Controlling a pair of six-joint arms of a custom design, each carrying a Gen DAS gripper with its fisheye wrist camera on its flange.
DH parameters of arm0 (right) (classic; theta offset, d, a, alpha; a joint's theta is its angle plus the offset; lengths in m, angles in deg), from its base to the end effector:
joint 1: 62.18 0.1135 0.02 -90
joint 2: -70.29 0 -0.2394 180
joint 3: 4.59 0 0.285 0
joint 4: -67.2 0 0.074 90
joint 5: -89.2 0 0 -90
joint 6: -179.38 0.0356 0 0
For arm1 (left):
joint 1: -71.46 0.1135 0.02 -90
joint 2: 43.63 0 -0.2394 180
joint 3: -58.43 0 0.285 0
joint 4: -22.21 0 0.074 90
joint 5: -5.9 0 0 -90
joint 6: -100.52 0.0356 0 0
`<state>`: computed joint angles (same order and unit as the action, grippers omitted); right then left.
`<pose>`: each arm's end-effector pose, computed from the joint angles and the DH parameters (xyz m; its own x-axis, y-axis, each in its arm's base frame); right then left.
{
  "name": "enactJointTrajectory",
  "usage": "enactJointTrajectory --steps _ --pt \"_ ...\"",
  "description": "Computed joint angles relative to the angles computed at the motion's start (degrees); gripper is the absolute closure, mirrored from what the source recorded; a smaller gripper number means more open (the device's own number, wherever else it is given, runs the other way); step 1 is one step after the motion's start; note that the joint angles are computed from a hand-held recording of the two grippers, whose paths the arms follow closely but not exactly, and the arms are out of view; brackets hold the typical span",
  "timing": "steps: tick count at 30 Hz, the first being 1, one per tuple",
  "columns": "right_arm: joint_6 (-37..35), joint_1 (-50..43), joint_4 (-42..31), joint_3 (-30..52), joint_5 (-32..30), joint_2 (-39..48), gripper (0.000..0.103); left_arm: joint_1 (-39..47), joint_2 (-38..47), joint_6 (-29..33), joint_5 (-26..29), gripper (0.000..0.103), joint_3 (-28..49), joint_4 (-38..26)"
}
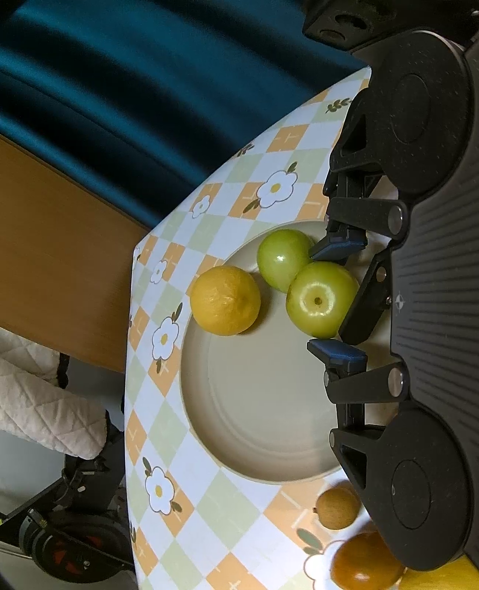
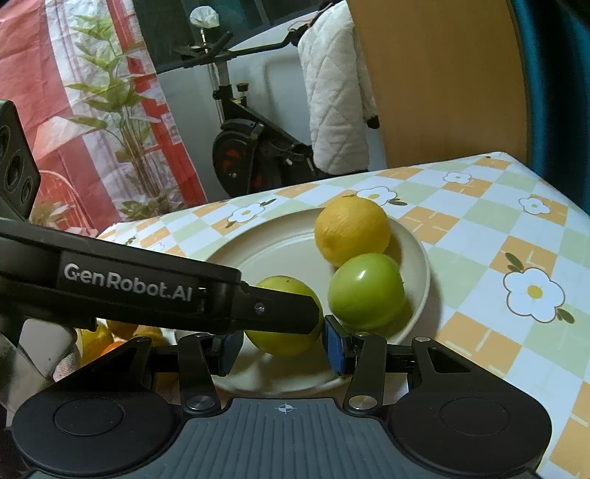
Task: Organize fruits
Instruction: 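Carry the pale yellow-green fruit with the left gripper onto the plate and open, then withdraw the left gripper from the plate toward the oranges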
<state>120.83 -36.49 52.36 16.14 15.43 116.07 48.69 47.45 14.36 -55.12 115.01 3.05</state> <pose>0.1793 0.0752 0.0950 -0.6094 0.2628 -0.7481 0.1113 0.9625 0.2474 0.2899 -0.1404 0.1067 -0.7007 0.3576 -0.6174 0.6517 0.6731 -0.3497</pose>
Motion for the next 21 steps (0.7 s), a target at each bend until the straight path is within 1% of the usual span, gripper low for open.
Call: enactJointTrajectory --steps 4,8,13,17,21 --pt "-0.25 0.27 1.12 0.75 0.74 2.45 0.060 -1.06 0.96 -0.77 -2.44 0.054 0.86 0.36" --pt "-0.03 0.33 0.40 -0.08 1.42 0.28 0.058 -1.61 0.30 -1.30 -4.48 0.054 0.71 1.26" --pt "1.02 1.38 -2.94 -0.82 3.33 -3.90 0.058 -1.45 -2.03 -0.87 -6.25 0.054 -0.38 1.68" --pt "2.33 3.79 -6.99 -1.10 5.83 -8.42 0.057 -0.61 -5.23 -0.80 -7.43 0.054 -2.10 2.00" --pt "3.64 7.08 -9.74 -0.25 8.44 -9.76 0.057 0.68 -9.59 0.29 -8.51 0.054 -4.58 2.14"
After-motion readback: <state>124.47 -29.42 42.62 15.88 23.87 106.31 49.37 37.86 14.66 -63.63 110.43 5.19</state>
